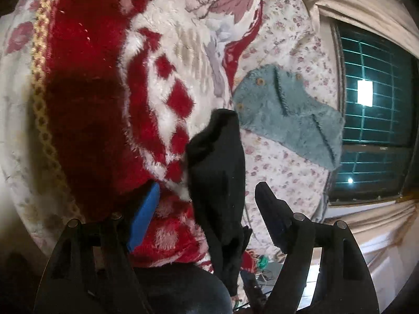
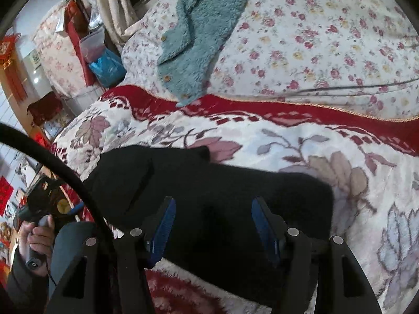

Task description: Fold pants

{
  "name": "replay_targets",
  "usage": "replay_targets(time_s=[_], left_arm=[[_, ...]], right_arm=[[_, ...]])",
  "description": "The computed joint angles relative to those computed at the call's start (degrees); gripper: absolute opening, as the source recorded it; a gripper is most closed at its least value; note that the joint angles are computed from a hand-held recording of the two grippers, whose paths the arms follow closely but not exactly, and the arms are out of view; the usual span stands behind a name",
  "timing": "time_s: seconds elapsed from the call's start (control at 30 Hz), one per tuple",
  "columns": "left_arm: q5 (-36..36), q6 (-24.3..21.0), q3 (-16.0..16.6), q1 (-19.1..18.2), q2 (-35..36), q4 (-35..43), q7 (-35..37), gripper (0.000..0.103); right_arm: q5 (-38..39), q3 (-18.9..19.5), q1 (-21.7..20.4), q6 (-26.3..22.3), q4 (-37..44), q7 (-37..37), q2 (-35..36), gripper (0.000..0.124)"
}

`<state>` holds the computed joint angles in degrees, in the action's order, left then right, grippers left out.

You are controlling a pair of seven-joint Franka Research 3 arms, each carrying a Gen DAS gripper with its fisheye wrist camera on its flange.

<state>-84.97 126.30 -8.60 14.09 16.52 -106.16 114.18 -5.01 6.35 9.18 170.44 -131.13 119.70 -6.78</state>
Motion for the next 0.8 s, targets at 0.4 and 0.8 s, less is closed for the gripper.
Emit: replay_targets(time_s=[0.4, 0.8], left_arm=[[4.12, -5.62, -2.25, 0.18, 5.24, 8.48, 1.12, 0.086], [6.32, -6.77, -2.85, 0.57, 6.16, 7.92, -0.74, 0.021]], right_arm=[[2.19, 0.12, 0.74, 0.67, -0.38, -1.78, -0.19, 0.059], [6.71, -0.88, 3.34, -4.79, 8.18, -7.91, 3.71, 0.059]])
